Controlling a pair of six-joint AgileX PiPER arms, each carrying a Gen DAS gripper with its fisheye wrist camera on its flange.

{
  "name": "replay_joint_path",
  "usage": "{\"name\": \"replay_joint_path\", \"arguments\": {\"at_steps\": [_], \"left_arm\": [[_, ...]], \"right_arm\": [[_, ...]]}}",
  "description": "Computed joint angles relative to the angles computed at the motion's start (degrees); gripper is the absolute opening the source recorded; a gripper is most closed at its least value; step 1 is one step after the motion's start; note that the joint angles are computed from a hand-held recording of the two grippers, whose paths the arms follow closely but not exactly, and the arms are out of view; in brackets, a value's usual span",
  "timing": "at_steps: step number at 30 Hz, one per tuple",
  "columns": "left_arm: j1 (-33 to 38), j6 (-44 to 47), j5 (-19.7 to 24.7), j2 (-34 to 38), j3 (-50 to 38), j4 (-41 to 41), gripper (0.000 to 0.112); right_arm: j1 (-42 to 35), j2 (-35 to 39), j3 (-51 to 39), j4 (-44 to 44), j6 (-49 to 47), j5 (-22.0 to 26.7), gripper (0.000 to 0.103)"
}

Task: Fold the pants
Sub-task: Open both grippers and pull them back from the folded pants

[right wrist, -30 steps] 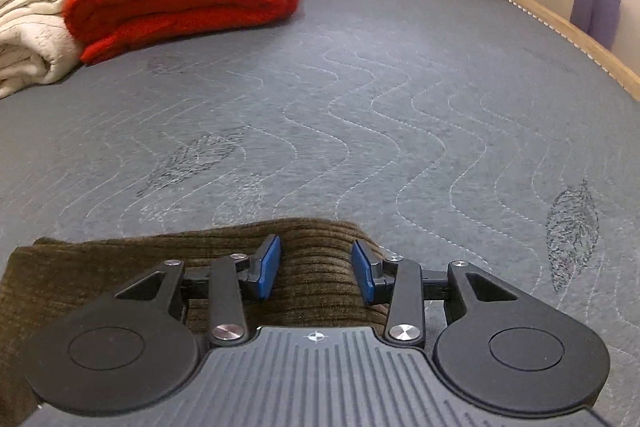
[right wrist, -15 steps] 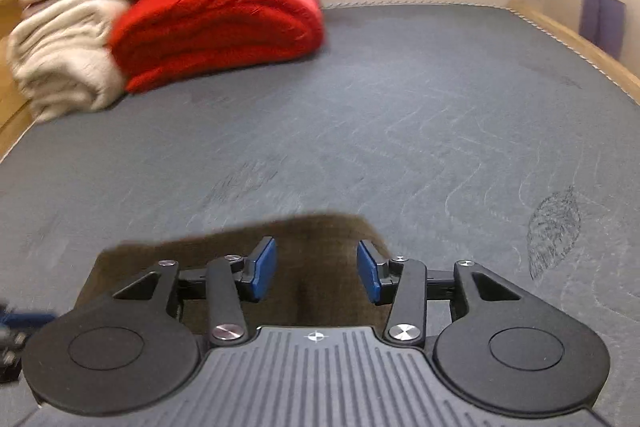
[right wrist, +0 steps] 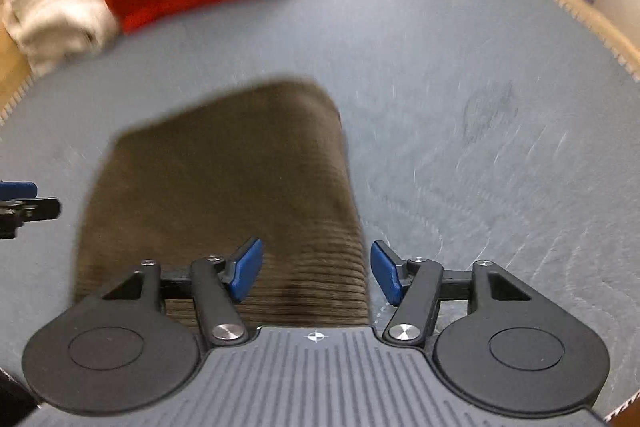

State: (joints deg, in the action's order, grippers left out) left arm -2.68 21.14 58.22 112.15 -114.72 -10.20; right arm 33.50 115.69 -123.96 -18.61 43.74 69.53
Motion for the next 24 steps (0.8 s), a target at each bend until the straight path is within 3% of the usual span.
{"name": "replay_joint_path", "arguments": {"at_steps": [3,6,9,11,13,14,16,18,20,22,24], "left_arm": [[0.4,-2.6,-1.9,-8.4,7.0,-0.2,0.103],[0.1,-6.5,-5.7,-17.3,17.0,-0.7,0.103],[-2.5,-9.8,-12.1,-25.3,29.6,0.3,0.103],[-5.1,-9.5,-15.8,-28.7,38.0,1.0,0.103],[-8.5,-12.8,-13.2,-27.4,39.5,6.2,0.103],[-9.2,-13.9,-13.1,-26.9,39.6,7.1,0.103],[-10.9,-17.7,-17.9,-27.1,41.5,11.8,0.103],[-12.3,-22.9,-19.3,-25.6,40.9,17.6,0.103],[-11.2,-24.7,-17.8,-23.5,38.9,16.4,0.103],[-8.7,-22.8,-13.1,-20.5,34.7,9.9,0.103],[-8.0,-23.3,-10.4,-18.0,31.6,8.8,0.103]], "right_arm": [[5.6,-7.6,8.0,-8.8,8.3,-4.3,0.091],[9.7,-13.0,14.8,-16.8,14.2,-8.1,0.1],[14.5,-16.9,23.7,-25.7,23.0,-10.3,0.102],[15.3,-16.5,24.3,-24.2,25.8,-8.8,0.102],[15.3,-16.8,25.8,-23.7,27.7,-11.5,0.102],[15.4,-16.0,25.2,-24.0,26.9,-10.6,0.102],[15.5,-12.6,20.6,-23.3,21.9,-5.6,0.102],[14.2,-11.8,19.7,-20.5,19.6,-5.8,0.102],[13.6,-11.6,19.7,-18.7,19.0,-6.2,0.102],[13.2,-11.7,20.6,-18.5,19.2,-5.7,0.102],[12.4,-11.6,21.0,-17.0,18.8,-5.5,0.102]]}}
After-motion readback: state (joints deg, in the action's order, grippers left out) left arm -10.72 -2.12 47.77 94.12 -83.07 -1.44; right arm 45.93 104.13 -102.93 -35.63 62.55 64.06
